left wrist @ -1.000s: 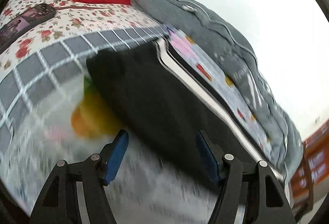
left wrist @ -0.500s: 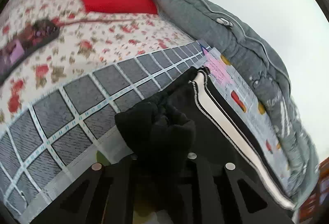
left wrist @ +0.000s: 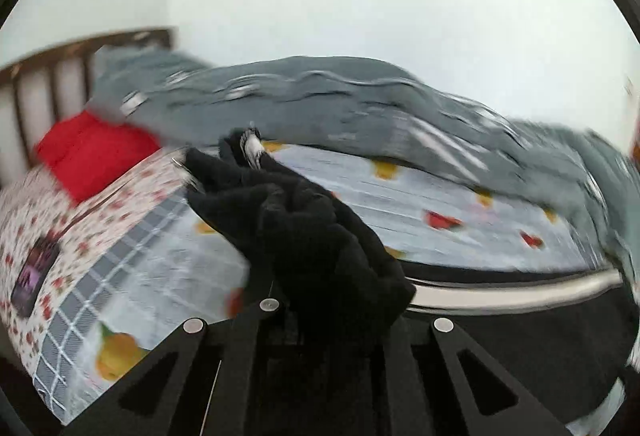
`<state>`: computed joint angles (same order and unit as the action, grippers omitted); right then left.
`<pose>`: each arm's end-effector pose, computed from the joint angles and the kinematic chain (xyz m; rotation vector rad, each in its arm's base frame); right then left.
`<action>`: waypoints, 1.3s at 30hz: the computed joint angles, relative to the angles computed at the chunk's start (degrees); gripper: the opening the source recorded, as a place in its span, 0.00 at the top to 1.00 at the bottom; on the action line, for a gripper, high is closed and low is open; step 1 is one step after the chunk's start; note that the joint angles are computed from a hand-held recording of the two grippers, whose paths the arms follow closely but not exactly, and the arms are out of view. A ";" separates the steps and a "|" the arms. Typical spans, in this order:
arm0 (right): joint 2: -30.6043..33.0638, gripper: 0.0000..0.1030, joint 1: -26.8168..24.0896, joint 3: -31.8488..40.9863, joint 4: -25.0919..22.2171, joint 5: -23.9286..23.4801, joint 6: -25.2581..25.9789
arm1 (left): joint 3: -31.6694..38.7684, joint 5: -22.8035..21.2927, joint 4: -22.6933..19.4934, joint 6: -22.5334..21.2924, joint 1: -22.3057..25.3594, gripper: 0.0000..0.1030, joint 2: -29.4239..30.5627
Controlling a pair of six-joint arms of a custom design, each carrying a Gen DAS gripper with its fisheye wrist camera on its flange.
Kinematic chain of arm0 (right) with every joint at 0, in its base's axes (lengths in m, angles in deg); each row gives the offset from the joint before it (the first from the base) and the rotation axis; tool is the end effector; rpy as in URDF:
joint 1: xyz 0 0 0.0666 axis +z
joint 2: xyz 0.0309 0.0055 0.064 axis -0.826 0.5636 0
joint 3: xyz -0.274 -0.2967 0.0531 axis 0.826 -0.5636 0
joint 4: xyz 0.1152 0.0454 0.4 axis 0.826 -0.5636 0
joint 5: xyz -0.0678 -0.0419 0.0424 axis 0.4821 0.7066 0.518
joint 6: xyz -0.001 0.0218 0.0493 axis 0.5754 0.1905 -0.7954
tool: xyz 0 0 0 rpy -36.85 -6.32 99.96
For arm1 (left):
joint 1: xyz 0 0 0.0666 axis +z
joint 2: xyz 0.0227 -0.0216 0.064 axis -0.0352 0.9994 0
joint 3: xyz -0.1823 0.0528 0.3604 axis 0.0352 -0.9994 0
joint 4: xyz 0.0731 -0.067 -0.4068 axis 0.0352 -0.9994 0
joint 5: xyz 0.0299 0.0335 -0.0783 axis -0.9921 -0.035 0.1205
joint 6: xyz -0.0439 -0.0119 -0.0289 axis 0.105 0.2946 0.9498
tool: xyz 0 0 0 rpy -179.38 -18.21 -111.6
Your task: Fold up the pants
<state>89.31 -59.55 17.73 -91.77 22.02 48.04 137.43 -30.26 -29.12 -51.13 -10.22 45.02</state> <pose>0.5620 -0.0387 0.4863 0.0857 2.3052 -0.0412 0.6377 -0.0839 0.5403 -0.2478 2.1255 0.0218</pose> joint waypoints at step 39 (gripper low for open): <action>13.65 0.47 12.83 20.01 -2.89 -11.46 7.00 | -22.21 2.60 1.35 0.86 1.19 0.28 -11.00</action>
<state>102.96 -46.72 37.73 -94.66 10.56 55.04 115.22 -27.66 -27.77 -50.28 -9.03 34.02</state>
